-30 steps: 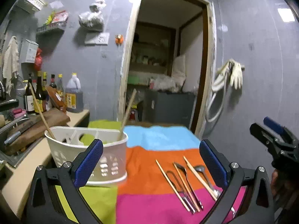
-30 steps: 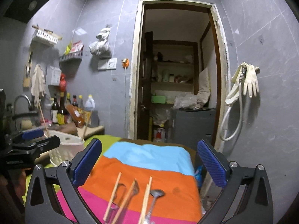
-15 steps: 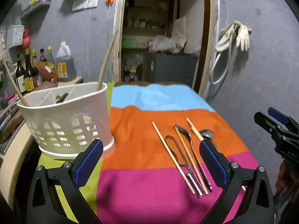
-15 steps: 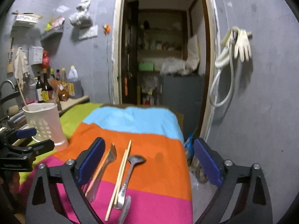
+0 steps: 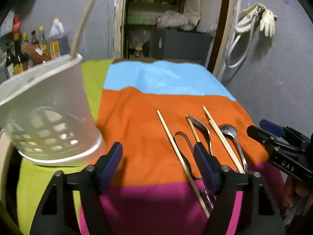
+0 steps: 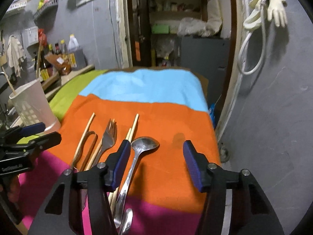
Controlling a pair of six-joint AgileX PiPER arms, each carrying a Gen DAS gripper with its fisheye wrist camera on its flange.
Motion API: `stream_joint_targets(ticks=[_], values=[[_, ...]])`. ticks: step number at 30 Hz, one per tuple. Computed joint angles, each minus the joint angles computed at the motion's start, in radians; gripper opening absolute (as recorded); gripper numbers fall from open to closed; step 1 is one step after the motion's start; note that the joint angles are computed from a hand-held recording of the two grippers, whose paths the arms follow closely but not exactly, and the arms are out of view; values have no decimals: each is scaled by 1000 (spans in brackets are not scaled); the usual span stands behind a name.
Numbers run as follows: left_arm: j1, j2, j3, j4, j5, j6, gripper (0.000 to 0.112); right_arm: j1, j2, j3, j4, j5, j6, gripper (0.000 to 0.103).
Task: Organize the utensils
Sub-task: 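Move both grippers back over the utensils on the cloth, then grasp a chopstick with the left gripper while the right gripper grasps a metal spoon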
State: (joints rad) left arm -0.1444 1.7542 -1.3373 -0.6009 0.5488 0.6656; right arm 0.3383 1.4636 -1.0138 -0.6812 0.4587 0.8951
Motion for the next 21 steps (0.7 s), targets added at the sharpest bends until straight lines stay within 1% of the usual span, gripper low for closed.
stream_joint_targets(ticks=[2, 4, 6, 10, 12, 14, 17, 19, 21], values=[[3, 50, -65, 32, 55, -43, 54, -27, 33, -35, 125, 2, -131, 50], [5, 88, -116, 47, 91, -69, 52, -53, 67, -72, 253, 7, -265, 49], [5, 129, -172, 63, 124, -91, 46, -68, 100, -107, 329, 24, -352, 49], [0, 192, -274, 96, 181, -145, 38, -91, 156, -168, 437, 64, -482, 46], [-9, 225, -322, 110, 209, -173, 32, -112, 165, -177, 514, 67, -559, 46], [-9, 266, -389, 120, 259, -205, 29, -121, 175, -188, 546, 74, -592, 45], [-2, 304, -455, 122, 307, -225, 25, -137, 186, -193, 607, 81, -651, 44], [3, 326, -496, 125, 339, -240, 24, -137, 196, -203, 614, 91, -662, 44], [11, 360, -552, 129, 391, -261, 24, -134, 204, -215, 607, 99, -669, 42]])
